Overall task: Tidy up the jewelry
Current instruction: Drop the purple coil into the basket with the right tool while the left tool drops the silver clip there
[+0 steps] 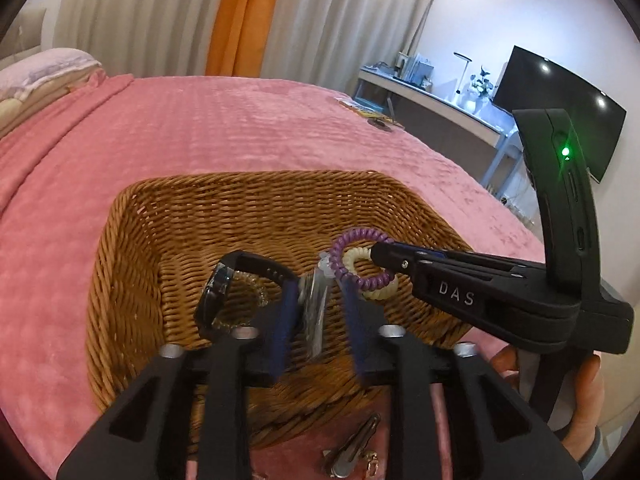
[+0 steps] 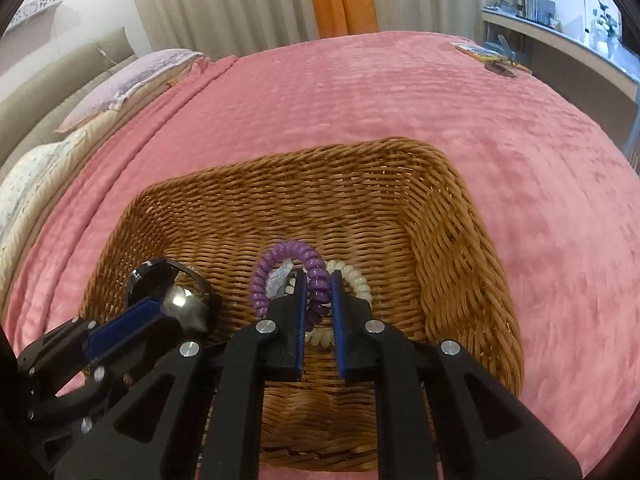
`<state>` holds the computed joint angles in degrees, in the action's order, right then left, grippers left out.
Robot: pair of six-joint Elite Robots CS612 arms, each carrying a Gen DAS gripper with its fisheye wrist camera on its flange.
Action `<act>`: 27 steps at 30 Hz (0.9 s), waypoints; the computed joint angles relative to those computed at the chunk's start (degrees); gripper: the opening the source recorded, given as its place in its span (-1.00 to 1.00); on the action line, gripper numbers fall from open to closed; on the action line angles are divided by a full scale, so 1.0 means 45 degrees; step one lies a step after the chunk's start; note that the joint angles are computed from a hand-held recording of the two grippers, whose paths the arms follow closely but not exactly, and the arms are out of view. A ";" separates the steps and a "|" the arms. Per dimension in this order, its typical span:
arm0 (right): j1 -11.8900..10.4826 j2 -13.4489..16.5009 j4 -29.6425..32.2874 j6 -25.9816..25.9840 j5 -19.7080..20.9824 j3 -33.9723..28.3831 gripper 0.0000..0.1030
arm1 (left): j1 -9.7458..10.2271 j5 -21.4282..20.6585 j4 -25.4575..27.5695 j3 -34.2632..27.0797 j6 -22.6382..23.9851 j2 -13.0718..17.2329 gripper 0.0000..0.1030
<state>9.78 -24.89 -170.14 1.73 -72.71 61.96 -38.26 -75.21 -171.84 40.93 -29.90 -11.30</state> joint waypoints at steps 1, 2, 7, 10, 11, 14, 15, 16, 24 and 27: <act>-0.0008 0.0033 0.0042 0.0046 0.0014 -0.0081 -0.72 | -0.0018 0.0058 -0.0230 0.0145 0.0010 -0.0060 -0.36; -0.0060 -0.0062 -0.0121 0.0086 0.0105 0.0104 -0.70 | -0.0025 0.0053 -0.0593 0.0421 0.0007 -0.0188 -0.34; -0.0124 -0.0692 -0.1339 0.0078 0.0119 0.1227 -0.57 | -0.0058 -0.0556 -0.2392 0.1802 -0.0451 -0.0899 -0.16; -0.0161 -0.1225 -0.2355 0.0072 0.0279 0.2193 -0.19 | -0.0203 -0.0460 -0.3636 0.3029 -0.0395 -0.1505 -0.14; -0.0171 -0.1362 -0.2601 0.0066 0.0353 0.2438 -0.10 | -0.0280 -0.0326 -0.4088 0.3587 -0.0303 -0.1789 -0.13; -0.0141 -0.1883 -0.3675 -0.0204 0.0383 0.3474 -0.06 | -0.0514 0.0285 -0.4988 0.4822 0.0009 -0.2441 -0.11; -0.0124 -0.2065 -0.4047 -0.0303 0.0408 0.3866 -0.06 | -0.0585 0.0512 -0.5276 0.5214 0.0072 -0.2641 -0.10; -0.0124 -0.2225 -0.4420 -0.0387 0.0570 0.4244 -0.06 | -0.0655 0.0739 -0.5553 0.5587 0.0108 -0.2831 -0.08; 0.0001 -0.2637 -0.6240 -0.0835 0.0813 0.5923 -0.06 | -0.1030 0.2485 -0.7212 0.8144 -0.0467 -0.3919 -0.06; 0.0052 -0.2481 -0.6001 -0.0974 0.0789 0.6004 -0.06 | -0.1001 0.2599 -0.7050 0.8544 -0.1076 -0.4004 -0.06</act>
<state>10.01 -36.06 -197.14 -2.66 -69.16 88.98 -42.76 -63.51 -203.56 79.38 -34.74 -29.32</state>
